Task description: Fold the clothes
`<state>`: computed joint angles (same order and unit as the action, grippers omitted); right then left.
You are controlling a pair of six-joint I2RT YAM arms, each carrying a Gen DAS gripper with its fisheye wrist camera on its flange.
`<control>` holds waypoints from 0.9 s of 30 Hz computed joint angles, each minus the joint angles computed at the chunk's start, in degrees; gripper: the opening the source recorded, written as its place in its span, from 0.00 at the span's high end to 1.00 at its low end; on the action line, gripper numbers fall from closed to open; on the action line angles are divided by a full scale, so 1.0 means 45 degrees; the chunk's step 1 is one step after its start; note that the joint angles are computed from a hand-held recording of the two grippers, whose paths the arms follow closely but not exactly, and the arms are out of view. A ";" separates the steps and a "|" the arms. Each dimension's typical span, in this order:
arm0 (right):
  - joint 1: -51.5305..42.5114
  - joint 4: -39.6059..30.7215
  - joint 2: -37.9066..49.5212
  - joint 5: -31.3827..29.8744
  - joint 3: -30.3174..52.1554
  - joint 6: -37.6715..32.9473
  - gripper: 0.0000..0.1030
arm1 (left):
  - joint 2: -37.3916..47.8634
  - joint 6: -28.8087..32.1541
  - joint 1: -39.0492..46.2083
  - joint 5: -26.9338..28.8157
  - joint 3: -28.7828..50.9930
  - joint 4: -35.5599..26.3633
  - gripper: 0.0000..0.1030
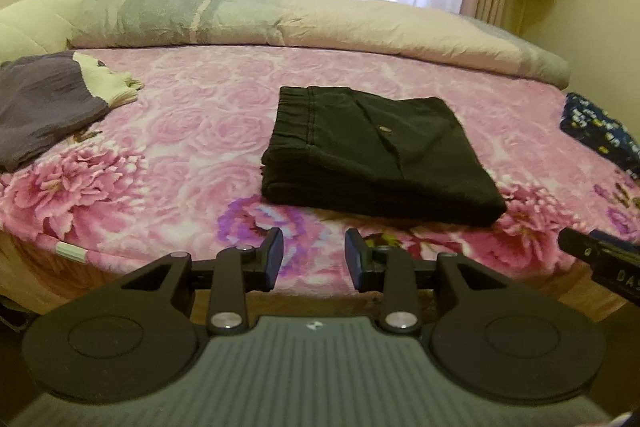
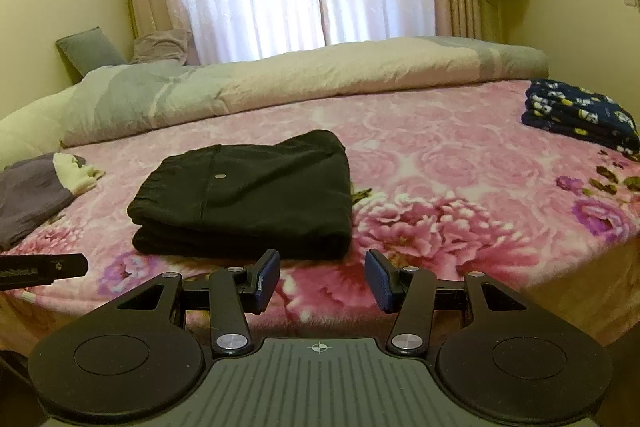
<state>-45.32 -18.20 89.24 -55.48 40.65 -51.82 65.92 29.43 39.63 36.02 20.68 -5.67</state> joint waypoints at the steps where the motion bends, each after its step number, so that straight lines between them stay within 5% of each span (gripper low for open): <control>1: 0.0024 -0.0048 0.0089 0.0055 0.0067 0.0058 0.51 | 0.0253 -0.0018 0.0037 0.0068 0.0068 0.0113 0.71; 12: 0.1531 0.0002 0.3605 0.0353 0.1807 0.2608 0.51 | 0.5698 -0.0999 0.0153 0.0346 0.1085 0.3710 0.70; 17: 0.1965 -0.2670 0.5835 -0.1699 0.4600 0.3178 0.51 | 0.8148 -0.2414 0.0036 0.2394 0.2990 0.5630 0.71; 19: 0.2363 -0.1924 0.6036 -0.2698 0.5008 0.4546 0.51 | 0.9104 -0.3033 -0.0538 0.2472 0.4361 0.5828 0.71; 21: 0.3109 0.1385 0.5824 -0.2943 0.4624 0.7389 0.51 | 1.0018 -0.3488 -0.1129 0.2437 0.5970 0.5518 0.74; 24: 0.4106 0.4168 0.5700 -0.1353 0.4497 1.0533 0.51 | 1.1005 -0.2875 -0.2057 0.2382 0.8969 0.2620 0.74; 27: 0.4636 0.2255 0.5831 0.0176 0.5699 1.0395 0.51 | 1.1750 -0.1809 -0.3090 0.1494 1.1802 -0.0514 0.74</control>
<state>-24.46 -8.05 115.48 -54.69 66.29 -5.04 118.79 21.29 25.72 42.75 73.79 -7.98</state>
